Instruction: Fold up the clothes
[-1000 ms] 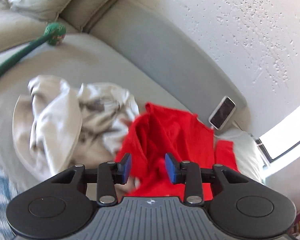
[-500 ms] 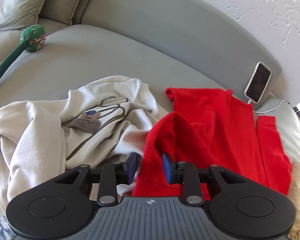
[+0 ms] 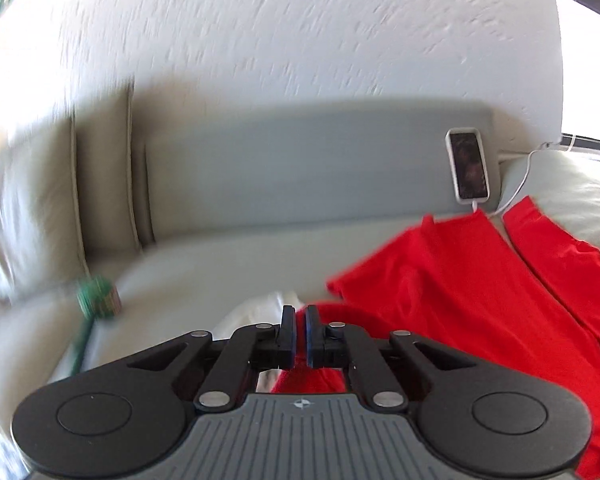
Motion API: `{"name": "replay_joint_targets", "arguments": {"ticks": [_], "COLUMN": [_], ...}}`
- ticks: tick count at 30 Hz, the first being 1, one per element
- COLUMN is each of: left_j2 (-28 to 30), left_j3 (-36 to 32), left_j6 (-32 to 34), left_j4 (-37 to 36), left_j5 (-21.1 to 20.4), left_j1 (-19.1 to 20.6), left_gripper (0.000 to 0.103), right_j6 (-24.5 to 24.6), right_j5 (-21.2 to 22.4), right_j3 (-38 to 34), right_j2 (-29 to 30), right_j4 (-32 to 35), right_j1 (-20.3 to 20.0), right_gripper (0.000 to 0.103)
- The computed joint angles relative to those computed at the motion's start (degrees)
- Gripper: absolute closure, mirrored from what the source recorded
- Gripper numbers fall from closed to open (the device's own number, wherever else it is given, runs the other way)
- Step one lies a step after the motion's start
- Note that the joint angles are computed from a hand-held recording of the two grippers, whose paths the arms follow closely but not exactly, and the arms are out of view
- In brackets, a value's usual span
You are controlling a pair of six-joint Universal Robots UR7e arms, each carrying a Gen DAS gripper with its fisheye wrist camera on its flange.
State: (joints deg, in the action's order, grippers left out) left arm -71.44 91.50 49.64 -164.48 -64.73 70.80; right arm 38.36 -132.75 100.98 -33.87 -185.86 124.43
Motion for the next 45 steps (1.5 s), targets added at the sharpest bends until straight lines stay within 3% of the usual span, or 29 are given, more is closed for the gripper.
{"name": "replay_joint_targets", "arguments": {"ticks": [4,6,7,12,14,16,17,19,20,21,24,27,29,36,38,41,43,45], "left_j2": [-0.2,1.1,1.7,5.5,5.5,4.1,3.0,0.7,-0.2,-0.9,-1.2,-0.9,-0.5,-0.3,-0.3,-0.6,-0.7,-1.1], "left_j3": [0.6,-2.0,-3.4,-14.5,-17.5,-19.5,-19.3,-18.5,-17.1,-15.2,-11.2,-11.3,-11.1,-8.9,-8.6,-8.0,-7.4,-6.4], "left_j6": [18.8,24.3,26.3,23.5,19.5,9.5,3.5,-7.0,-9.0,-10.1,-14.2,-28.5,-34.1,-28.7,-27.5,-26.9,-26.4,-26.5], "left_j4": [-12.2,-15.6,-17.0,-16.8,-13.3,-2.4,3.6,14.5,17.0,17.8,18.4,21.2,20.1,16.5,16.0,14.8,13.5,12.1], "left_j5": [-5.2,-4.7,-4.4,2.4,3.9,6.4,5.7,1.6,1.4,1.3,3.7,-0.4,-4.0,-3.9,-4.6,-5.9,-8.5,-9.9], "left_j1": [-0.5,-0.2,-0.2,0.8,1.2,1.7,2.7,5.2,6.0,7.0,9.3,13.4,15.3,14.9,15.0,15.4,16.1,16.2], "left_gripper": [0.100,0.103,0.103,0.103,0.103,0.103,0.097,0.077,0.056,0.048,0.050,0.058,0.064,0.065,0.064,0.051,0.055,0.074], "right_j6": [0.0,-0.2,-0.4,-3.3,-5.8,-8.6,-9.7,-9.8,-9.1,-7.9,-4.4,-2.0,-2.7,-8.8,-8.8,-7.8,-8.1,-8.0], "right_j5": [0.0,-0.3,-0.5,-0.6,0.6,1.4,2.6,7.8,10.5,13.0,18.6,20.2,19.6,14.6,16.9,23.3,23.0,20.1], "right_j3": [0.2,0.1,0.1,-2.0,-3.8,-6.0,-6.7,-6.6,-6.4,-6.2,-5.4,-5.3,-5.7,-9.1,-8.4,-5.8,-5.2,-4.9], "right_j2": [-0.2,-0.2,-0.2,0.8,1.6,2.7,3.2,3.8,4.0,4.3,4.6,4.8,5.0,4.8,4.5,4.3,4.2,3.6], "right_j4": [0.1,-0.1,-0.2,-3.0,-4.1,-5.4,-7.2,-12.7,-15.1,-16.9,-20.9,-23.9,-25.2,-21.5,-24.1,-32.3,-34.5,-33.0], "right_j1": [0.6,1.0,1.2,2.3,2.4,2.8,2.7,1.9,1.4,1.0,-0.3,-0.8,-0.6,1.3,0.9,-0.4,-0.3,0.2], "right_gripper": [0.022,0.022,0.022,0.022,0.022,0.022,0.022,0.019,0.018,0.017,0.017,0.017,0.016,0.016,0.016,0.016,0.016,0.016]}}
